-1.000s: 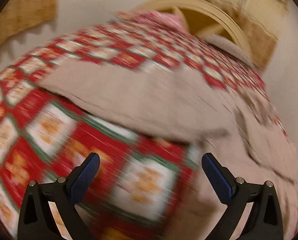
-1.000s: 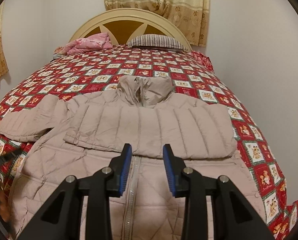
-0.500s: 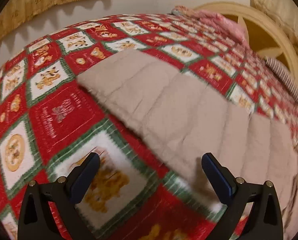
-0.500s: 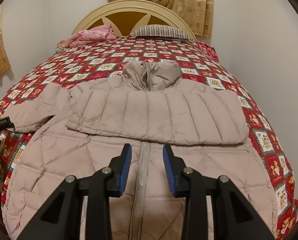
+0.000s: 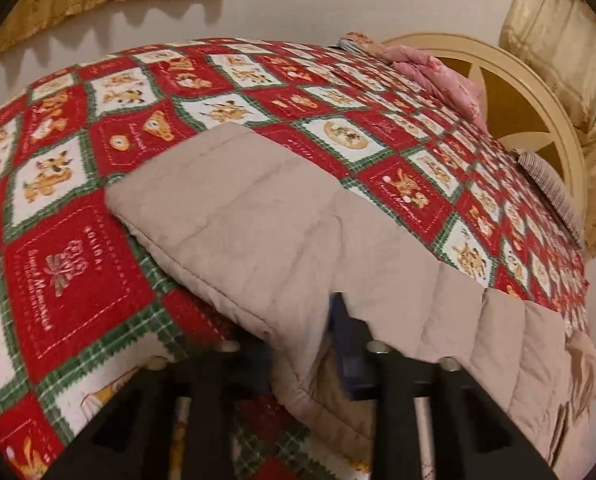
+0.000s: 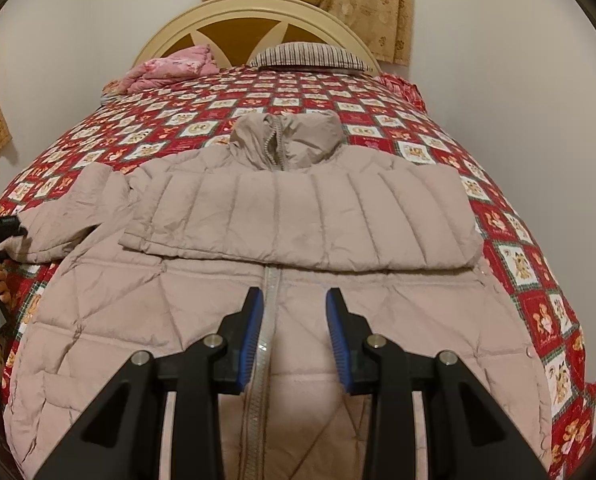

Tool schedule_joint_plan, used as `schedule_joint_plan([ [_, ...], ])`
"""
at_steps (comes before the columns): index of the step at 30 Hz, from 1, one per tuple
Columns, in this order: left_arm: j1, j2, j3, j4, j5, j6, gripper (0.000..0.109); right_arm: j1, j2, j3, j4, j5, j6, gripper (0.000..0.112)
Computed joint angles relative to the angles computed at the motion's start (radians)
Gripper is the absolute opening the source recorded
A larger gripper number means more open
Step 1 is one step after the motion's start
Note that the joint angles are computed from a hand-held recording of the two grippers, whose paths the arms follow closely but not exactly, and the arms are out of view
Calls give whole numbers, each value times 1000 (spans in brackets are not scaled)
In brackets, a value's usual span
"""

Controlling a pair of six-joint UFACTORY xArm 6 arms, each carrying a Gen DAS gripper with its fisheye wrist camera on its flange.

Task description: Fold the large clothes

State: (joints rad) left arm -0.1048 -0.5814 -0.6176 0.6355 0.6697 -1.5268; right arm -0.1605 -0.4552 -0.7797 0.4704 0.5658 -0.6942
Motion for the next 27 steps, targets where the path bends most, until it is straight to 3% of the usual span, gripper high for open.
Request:
schedule_joint_plan([
  [2, 13, -8, 14, -9, -48, 33, 7, -13, 0, 1, 8, 12, -2, 36],
  [8, -88, 12, -78, 123, 82, 10, 6, -55, -12, 4, 34, 49, -9, 36],
  [12, -212, 37, -194, 251, 185, -9, 6, -90, -16, -4, 68, 64, -25, 36],
  [18, -469, 165, -431, 453, 379, 33, 6, -143, -7, -20, 128, 89, -65, 36],
  [21, -571, 261, -544, 526, 430, 82, 6, -169, 3, -29, 148, 99, -76, 36],
  [27, -679, 447, -721, 555, 430, 191, 6, -227, 37, -60, 189, 124, -96, 36],
])
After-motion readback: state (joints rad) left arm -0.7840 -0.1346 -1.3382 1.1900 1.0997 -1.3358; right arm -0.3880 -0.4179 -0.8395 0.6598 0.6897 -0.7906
